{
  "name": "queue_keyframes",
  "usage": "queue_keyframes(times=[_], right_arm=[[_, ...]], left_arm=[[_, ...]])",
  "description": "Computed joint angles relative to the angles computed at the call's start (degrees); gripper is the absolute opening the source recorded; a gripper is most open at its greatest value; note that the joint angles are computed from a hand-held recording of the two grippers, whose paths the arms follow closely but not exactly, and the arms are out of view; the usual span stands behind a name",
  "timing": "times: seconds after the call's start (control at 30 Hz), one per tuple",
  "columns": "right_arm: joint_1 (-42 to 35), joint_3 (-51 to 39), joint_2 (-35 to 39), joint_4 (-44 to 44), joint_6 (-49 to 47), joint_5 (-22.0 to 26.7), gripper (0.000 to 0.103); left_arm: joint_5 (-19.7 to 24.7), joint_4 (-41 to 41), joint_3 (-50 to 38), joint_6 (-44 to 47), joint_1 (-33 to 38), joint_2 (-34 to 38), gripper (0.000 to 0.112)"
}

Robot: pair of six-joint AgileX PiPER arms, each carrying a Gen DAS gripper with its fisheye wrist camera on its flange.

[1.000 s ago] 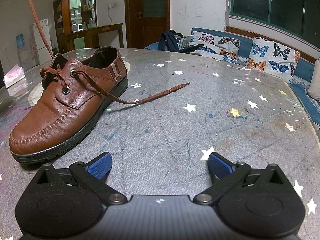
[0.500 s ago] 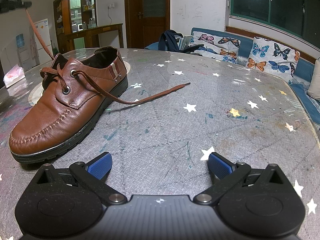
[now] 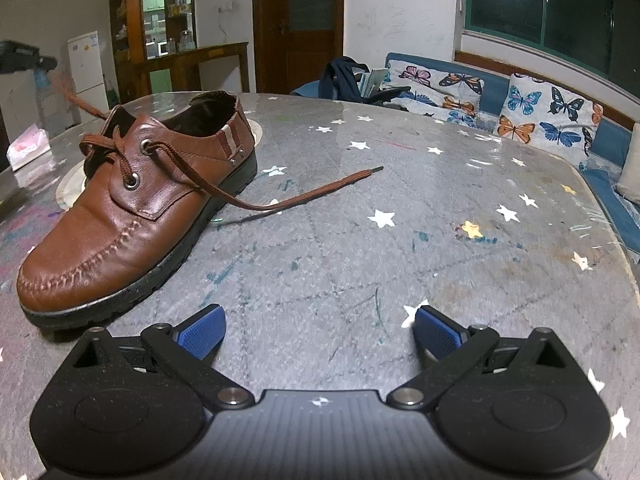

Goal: Lace up shoes with both hands

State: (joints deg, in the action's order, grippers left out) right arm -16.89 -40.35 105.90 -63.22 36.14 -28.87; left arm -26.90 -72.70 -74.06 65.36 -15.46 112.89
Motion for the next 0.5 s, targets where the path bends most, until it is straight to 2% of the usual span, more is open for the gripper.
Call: queue_keyframes(times=[0.13, 0.27, 0.33, 0.43, 0.47, 0.5], right_arm=[[0.5, -0.5, 0.7, 1.5, -2.1, -0.4, 0.102], [0.8, -3.9, 2.2, 2.2, -2.2, 1.6, 0.103], [0.2, -6.6, 3.7, -0.3, 1.1, 2.2, 0.103], [-0.7, -9.9, 5.6, -0.6, 2.2, 3.2, 0.103], [-1.1, -10.9, 6.2, -1.3, 3.1, 3.4, 0.103], [-1.5, -11.9, 6.8, -1.9, 4.1, 3.7, 0.103]], left_arm=[[0.2, -5.1, -0.7, 5.6, 0.3, 0.8, 0.011], [2.0, -10.3, -2.1, 9.4, 1.7, 1.8, 0.012], [3.1, -12.4, -2.5, 10.9, 2.4, 2.5, 0.021], [4.0, -13.6, -2.2, 11.9, 2.7, 3.4, 0.026], [4.8, -13.8, -1.8, 12.2, 2.6, 3.4, 0.031], [5.2, -13.3, -1.2, 11.7, 2.4, 3.5, 0.041]])
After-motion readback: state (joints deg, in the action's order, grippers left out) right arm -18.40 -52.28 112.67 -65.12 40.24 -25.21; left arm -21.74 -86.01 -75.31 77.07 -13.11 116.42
